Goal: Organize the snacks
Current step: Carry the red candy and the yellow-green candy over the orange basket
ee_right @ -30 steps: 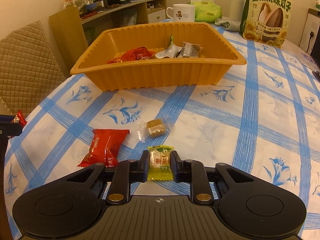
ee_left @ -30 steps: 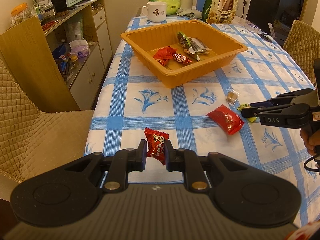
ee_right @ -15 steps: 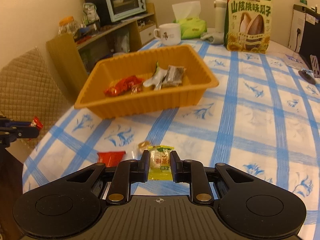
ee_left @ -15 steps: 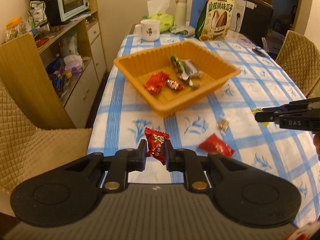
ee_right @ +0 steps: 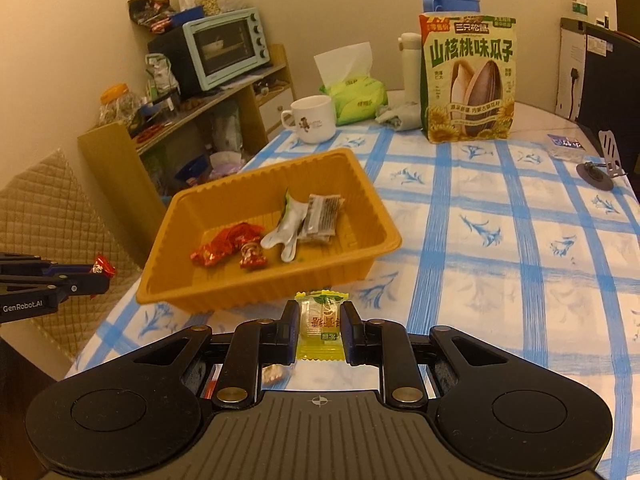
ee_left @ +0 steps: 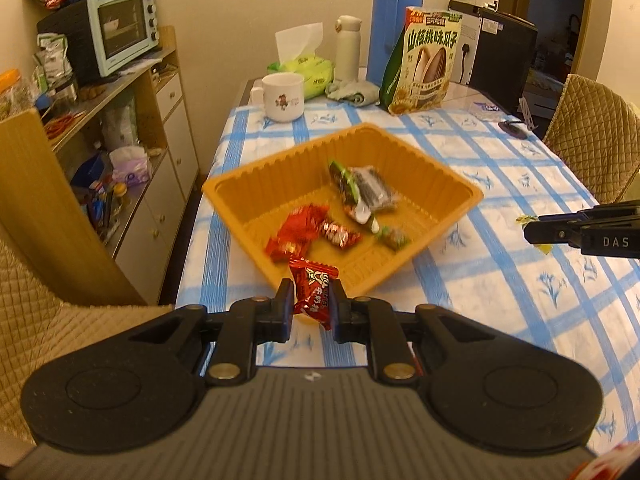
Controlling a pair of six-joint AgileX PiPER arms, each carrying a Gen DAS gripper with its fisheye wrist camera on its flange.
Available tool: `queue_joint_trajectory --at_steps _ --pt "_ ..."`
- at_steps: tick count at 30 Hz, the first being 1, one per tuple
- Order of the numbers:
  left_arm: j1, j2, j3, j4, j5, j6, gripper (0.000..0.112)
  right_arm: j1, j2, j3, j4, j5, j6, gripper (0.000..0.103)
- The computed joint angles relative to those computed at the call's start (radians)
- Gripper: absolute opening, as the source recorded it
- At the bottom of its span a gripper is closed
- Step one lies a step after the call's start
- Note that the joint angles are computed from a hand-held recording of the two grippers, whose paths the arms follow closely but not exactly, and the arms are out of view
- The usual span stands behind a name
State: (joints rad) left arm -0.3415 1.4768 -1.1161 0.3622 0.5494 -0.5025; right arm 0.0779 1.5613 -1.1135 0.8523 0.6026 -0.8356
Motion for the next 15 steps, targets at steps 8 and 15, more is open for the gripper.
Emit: queue_joint_trajectory --at_steps 8,15 --pt "0.026 0.132 -0.165 -0.096 -0.007 0.133 0.016 0.029 0.069 -0.132 -0.025 -0.001 0.057 0.022" --pt "0.038 0.235 -0.298 -0.166 0.017 0.22 0.016 0.065 0.149 -0.266 -0.073 0.008 0.126 0.022"
